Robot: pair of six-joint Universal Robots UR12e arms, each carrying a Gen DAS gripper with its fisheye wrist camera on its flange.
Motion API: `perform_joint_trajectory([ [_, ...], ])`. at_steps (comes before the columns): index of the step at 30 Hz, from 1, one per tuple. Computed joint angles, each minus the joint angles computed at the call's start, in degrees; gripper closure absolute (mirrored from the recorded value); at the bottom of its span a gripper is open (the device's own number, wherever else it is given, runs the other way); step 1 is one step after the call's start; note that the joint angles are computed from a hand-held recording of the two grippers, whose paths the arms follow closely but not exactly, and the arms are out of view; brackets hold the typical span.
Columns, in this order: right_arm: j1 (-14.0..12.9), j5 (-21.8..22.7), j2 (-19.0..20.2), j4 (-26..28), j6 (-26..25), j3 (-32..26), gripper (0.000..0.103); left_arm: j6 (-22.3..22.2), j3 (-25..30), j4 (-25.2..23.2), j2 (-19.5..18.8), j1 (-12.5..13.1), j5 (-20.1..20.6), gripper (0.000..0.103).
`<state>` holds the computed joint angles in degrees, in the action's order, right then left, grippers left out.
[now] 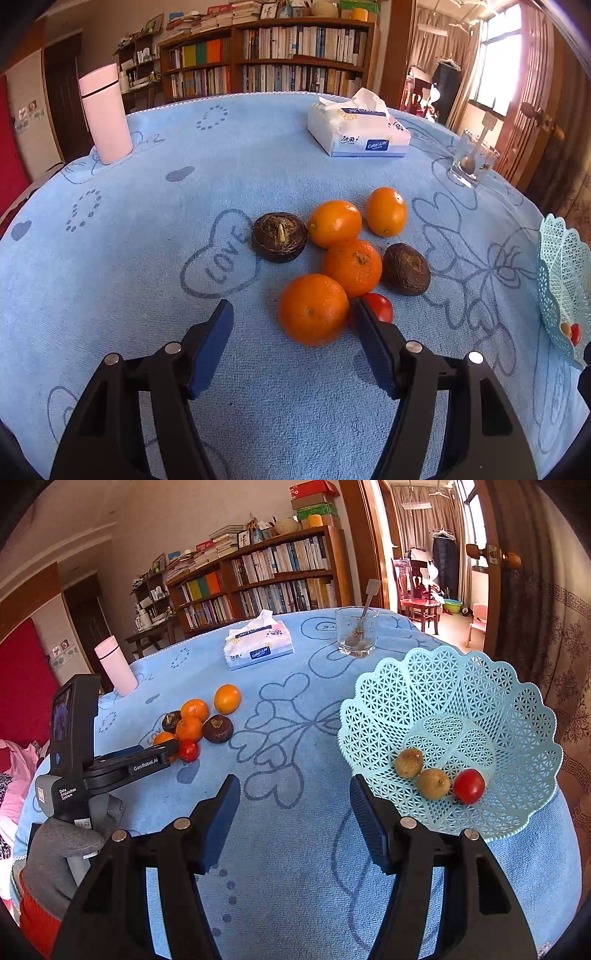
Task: Organize fruits
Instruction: 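Withdraw both tools from the basket toward the fruit cluster, then grasp an orange with the left tool while the right tool grasps another red tomato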
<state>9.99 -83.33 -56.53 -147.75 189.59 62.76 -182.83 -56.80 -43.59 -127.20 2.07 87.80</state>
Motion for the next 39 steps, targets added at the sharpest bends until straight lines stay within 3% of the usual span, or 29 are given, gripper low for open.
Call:
perform_joint_trajectory([
  [4,0.4,0.7,0.5,1.0,-0.6,-0.9,0.04,0.4,-0.6,0.0,0.5,0.6,-4.1,0.063],
  [11,0.4,3.0,1.4,4.4,-0.2,-2.6,0.04,-1.5,-2.2,1.5,1.4,0.8,-3.6,0.064],
  [18,0.7,3.9,2.9,7.5,-0.8,-5.4,0.04,-5.0,-3.3,3.6,2.2,1.4,-0.1,0.064],
  [39,2.1,6.1,10.1,19.2,-3.8,-18.3,0.04,-8.5,-3.7,2.9,2.2,3.0,-1.2,0.064],
])
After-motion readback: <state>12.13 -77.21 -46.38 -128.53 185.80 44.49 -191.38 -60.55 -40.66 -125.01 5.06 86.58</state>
